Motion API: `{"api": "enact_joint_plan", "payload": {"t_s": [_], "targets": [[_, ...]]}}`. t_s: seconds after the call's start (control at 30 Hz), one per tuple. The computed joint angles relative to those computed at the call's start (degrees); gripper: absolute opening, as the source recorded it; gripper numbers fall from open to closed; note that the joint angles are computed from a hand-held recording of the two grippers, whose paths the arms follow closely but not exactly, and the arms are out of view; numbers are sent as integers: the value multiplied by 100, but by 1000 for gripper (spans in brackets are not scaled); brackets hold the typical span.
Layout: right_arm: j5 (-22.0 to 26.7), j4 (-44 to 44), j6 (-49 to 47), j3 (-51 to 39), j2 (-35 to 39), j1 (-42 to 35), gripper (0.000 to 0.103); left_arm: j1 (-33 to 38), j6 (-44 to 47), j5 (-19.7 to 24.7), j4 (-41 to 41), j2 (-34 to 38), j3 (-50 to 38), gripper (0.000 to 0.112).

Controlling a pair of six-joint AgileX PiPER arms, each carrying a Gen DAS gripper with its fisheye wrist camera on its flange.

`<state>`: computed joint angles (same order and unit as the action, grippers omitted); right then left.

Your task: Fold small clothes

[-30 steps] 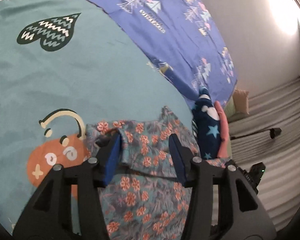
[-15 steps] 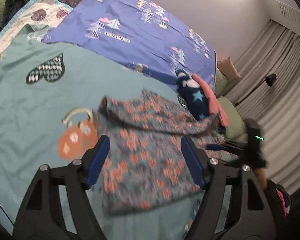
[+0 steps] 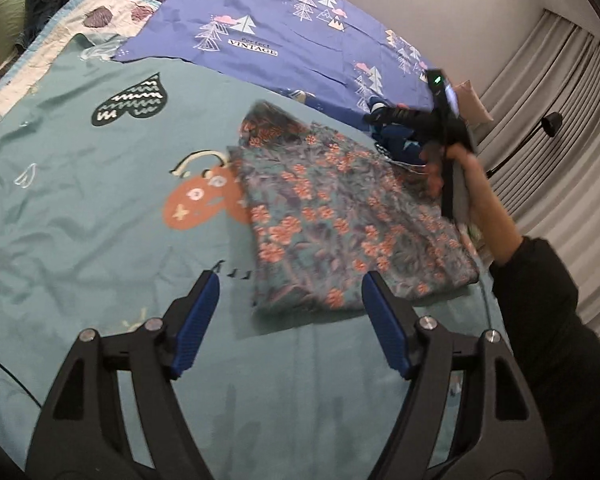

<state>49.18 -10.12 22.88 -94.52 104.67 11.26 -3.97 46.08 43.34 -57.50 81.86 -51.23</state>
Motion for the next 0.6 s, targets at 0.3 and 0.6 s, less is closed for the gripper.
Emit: {"api": "enact_joint_plan", "payload": {"t_s": [0.3,0.6], "targets": [[463,-814,-326,739,-482,1512,74,89,82,74,-135,228,94,74],[547,-1769,179,2826,-1783,521,74,139,268,259,-368,617,-22,74]]}}
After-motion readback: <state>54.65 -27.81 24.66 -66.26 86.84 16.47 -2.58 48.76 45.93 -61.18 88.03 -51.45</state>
